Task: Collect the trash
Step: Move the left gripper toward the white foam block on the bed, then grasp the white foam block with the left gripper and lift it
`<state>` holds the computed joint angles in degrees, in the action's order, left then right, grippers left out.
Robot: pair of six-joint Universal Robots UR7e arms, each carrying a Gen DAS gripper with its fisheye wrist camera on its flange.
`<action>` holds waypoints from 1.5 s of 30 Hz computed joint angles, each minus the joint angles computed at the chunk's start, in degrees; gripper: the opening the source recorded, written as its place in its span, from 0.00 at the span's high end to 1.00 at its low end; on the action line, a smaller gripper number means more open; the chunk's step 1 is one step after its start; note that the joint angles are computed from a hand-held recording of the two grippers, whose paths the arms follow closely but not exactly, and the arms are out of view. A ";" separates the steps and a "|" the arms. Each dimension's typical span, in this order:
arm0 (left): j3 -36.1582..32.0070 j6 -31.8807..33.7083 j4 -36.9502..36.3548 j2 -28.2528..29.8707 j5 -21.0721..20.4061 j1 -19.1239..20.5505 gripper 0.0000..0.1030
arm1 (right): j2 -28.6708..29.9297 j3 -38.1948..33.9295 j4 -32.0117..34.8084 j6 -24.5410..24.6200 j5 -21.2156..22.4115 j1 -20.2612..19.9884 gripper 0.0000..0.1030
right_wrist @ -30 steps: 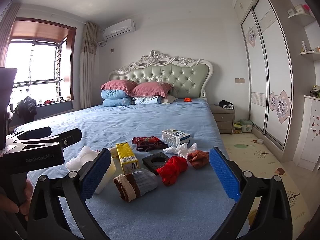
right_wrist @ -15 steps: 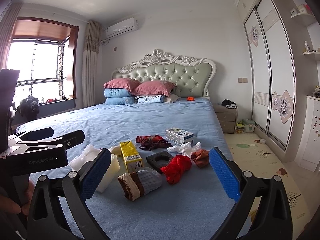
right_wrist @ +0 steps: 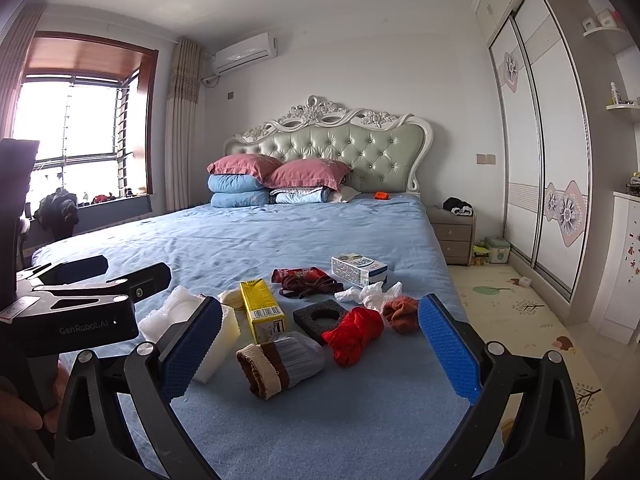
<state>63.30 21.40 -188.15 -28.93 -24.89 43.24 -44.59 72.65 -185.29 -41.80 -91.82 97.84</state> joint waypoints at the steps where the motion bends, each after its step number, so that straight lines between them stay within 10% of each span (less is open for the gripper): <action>1: -0.11 -0.23 0.32 0.06 -0.01 0.02 0.04 | 0.00 -0.02 0.07 0.02 -0.09 0.02 0.08; 35: 5.22 -23.47 25.55 -5.18 -3.13 4.64 0.04 | 2.72 -3.60 4.96 -0.85 -5.47 0.32 0.08; 45: 1.35 -18.22 26.80 -2.36 -3.61 5.35 0.03 | 4.15 -5.76 7.51 -0.79 -6.42 0.30 0.08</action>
